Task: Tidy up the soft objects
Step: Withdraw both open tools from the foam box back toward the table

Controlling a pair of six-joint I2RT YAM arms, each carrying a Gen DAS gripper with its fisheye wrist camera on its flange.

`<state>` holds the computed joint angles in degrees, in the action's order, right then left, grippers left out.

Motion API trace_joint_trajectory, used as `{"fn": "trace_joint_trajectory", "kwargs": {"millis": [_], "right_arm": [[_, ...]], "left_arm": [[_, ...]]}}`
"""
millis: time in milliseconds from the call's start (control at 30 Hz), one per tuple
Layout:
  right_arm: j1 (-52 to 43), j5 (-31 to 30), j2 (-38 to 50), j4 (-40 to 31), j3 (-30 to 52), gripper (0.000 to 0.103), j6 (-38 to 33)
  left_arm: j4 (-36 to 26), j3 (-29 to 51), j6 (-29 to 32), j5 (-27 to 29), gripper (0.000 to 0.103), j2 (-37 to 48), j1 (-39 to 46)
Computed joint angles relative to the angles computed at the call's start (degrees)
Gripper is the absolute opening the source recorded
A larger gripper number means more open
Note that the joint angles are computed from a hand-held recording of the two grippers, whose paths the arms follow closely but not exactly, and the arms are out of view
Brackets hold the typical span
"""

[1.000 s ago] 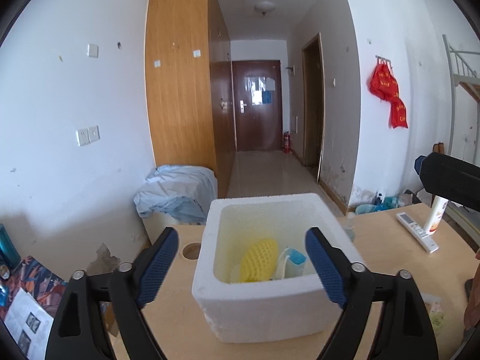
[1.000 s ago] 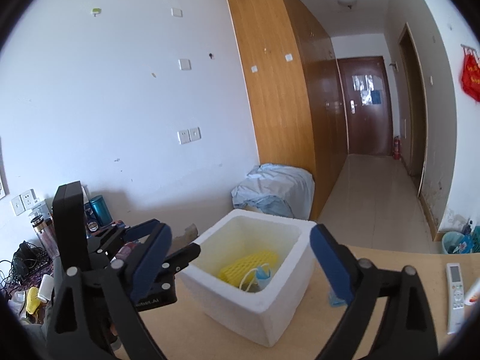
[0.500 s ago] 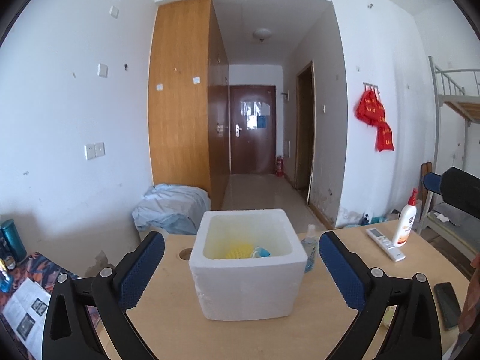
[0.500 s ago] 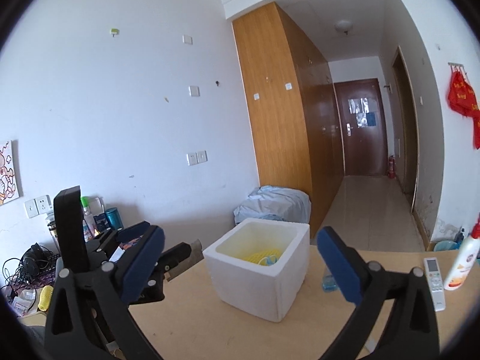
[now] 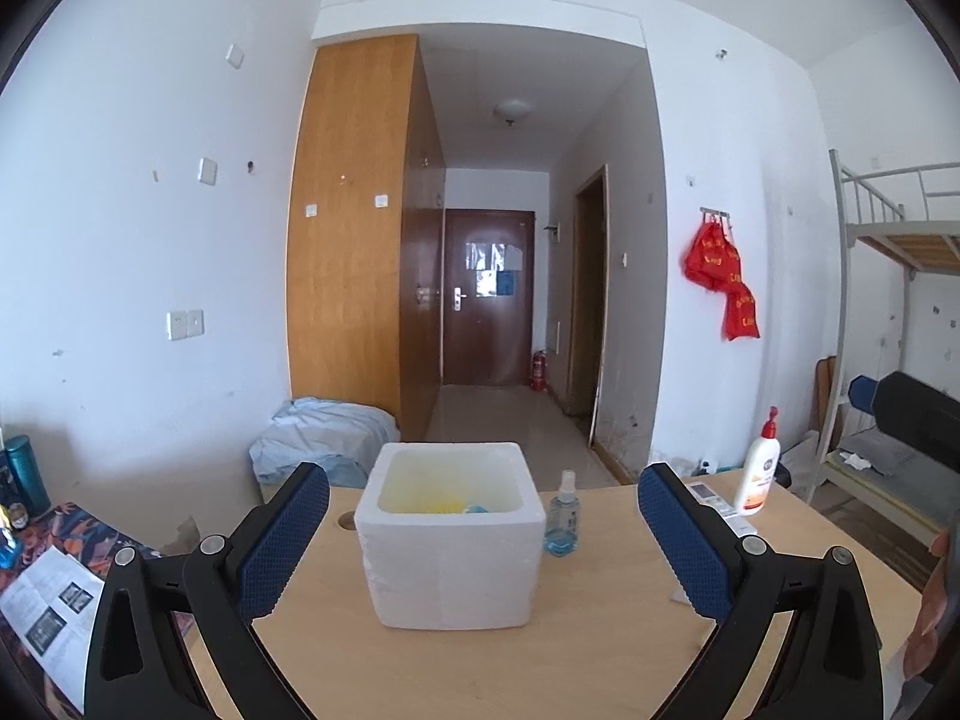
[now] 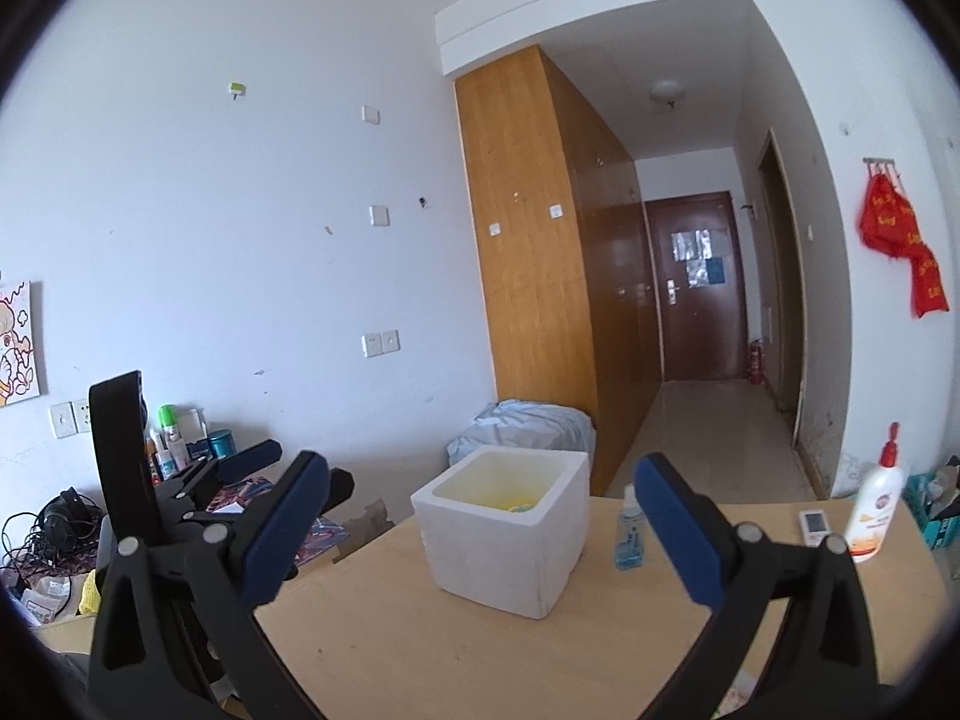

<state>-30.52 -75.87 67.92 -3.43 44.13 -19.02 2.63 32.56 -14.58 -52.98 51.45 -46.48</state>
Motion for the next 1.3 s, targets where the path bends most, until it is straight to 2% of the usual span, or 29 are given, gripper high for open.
{"fn": "trace_joint_trajectory", "kwargs": {"millis": [133, 300, 367, 467, 600, 733, 900, 1067, 1300], "right_arm": [[-2.78, -1.34, -1.19, 1.71, -1.84, 0.103, 0.64], [-6.09, -2.15, -0.63, -1.56, -1.83, 0.103, -2.46], [-8.04, -3.19, -0.61, -2.83, -1.81, 0.103, -3.79], [-9.87, -3.39, -0.86, 0.01, -3.15, 0.103, -2.37], [-11.24, -3.94, -0.27, -2.57, -2.99, 0.103, -5.48], [-13.22, -4.34, 0.04, -0.79, -4.03, 0.103, -5.52], [-15.71, -4.82, 2.85, -1.76, -3.79, 0.103, -8.33], [-17.19, -5.36, 5.03, 6.30, -6.74, 0.103, -5.62], [-18.50, -3.14, 10.04, 6.71, -6.93, 0.103, -8.87]], "left_arm": [[0.25, -0.10, -0.38, -1.39, 0.103, 0.76, -2.81], [1.45, -0.64, -0.43, -2.34, 0.103, 1.01, -5.19], [2.39, -0.77, -0.33, -2.93, 0.103, 1.59, -6.13], [4.57, -1.15, 0.25, -3.85, 0.103, 2.59, -7.59], [7.01, -1.38, 0.51, -3.36, 0.103, 4.25, -8.38], [13.57, -2.71, 2.60, -2.91, 0.103, 7.01, -9.80], [20.07, -3.56, 3.75, -0.62, 0.103, 11.33, -10.12], [28.56, -4.86, 5.08, 1.16, 0.103, 17.10, -9.93], [39.22, -6.26, 4.55, 5.19, 0.103, 26.51, -9.22]]}}
